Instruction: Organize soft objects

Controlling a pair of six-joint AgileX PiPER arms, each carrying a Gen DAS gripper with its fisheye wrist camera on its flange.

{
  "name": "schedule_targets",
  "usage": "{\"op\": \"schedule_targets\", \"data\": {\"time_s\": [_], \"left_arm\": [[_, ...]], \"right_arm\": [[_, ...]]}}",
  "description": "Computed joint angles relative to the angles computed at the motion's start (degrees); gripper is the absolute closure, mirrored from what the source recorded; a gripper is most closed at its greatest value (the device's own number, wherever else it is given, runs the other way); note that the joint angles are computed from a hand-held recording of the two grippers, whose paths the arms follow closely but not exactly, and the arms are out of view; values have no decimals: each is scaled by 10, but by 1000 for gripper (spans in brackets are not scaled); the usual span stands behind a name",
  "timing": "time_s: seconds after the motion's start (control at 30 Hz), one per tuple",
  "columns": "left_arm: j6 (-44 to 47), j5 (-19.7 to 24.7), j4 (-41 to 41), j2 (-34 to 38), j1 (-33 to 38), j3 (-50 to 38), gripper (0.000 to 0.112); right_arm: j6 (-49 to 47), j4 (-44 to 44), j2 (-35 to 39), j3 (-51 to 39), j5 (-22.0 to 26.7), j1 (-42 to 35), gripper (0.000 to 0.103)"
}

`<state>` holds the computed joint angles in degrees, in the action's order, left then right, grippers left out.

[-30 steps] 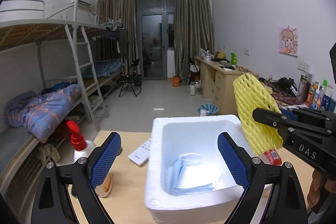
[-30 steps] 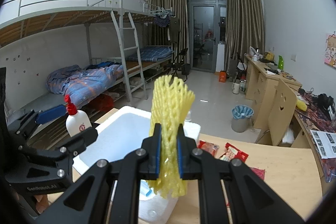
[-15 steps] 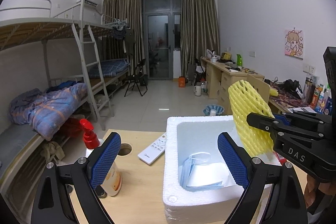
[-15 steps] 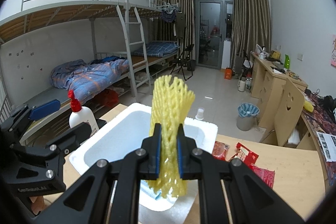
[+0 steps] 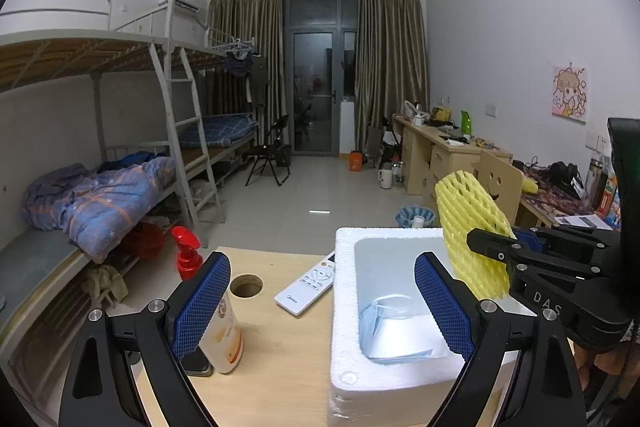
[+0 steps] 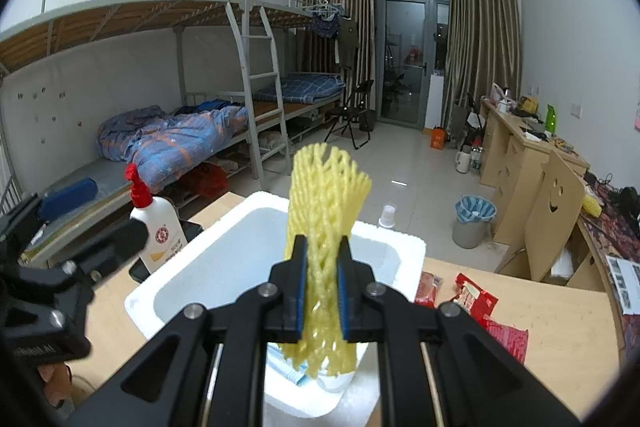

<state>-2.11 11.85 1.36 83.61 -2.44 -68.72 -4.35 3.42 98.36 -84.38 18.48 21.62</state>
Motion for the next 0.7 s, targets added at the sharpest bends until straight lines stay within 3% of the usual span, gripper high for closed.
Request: {"op": "schedule_targets", "data": {"time_s": [0.03, 0.07, 0.17, 0.27, 0.37, 0.7], "left_arm": [[-1, 0, 2, -2, 1, 1, 18], [-7, 0, 8, -2, 1, 2, 18], [6, -1, -5, -6, 4, 4, 18], [14, -1, -9, -8, 5, 5, 18], [37, 1, -30, -11, 8, 7, 18], [-1, 1, 6, -17, 4, 13, 18]], "right_arm": [[6, -5, 1, -2, 2, 0, 79], [-2, 2, 2, -3, 4, 0, 62], [-1, 1, 0, 1, 3, -1, 27], [28, -29, -12, 17, -16, 3, 21], [29, -31, -11, 14, -11, 4, 21], [4, -5, -11, 9, -5, 3, 21]]}}
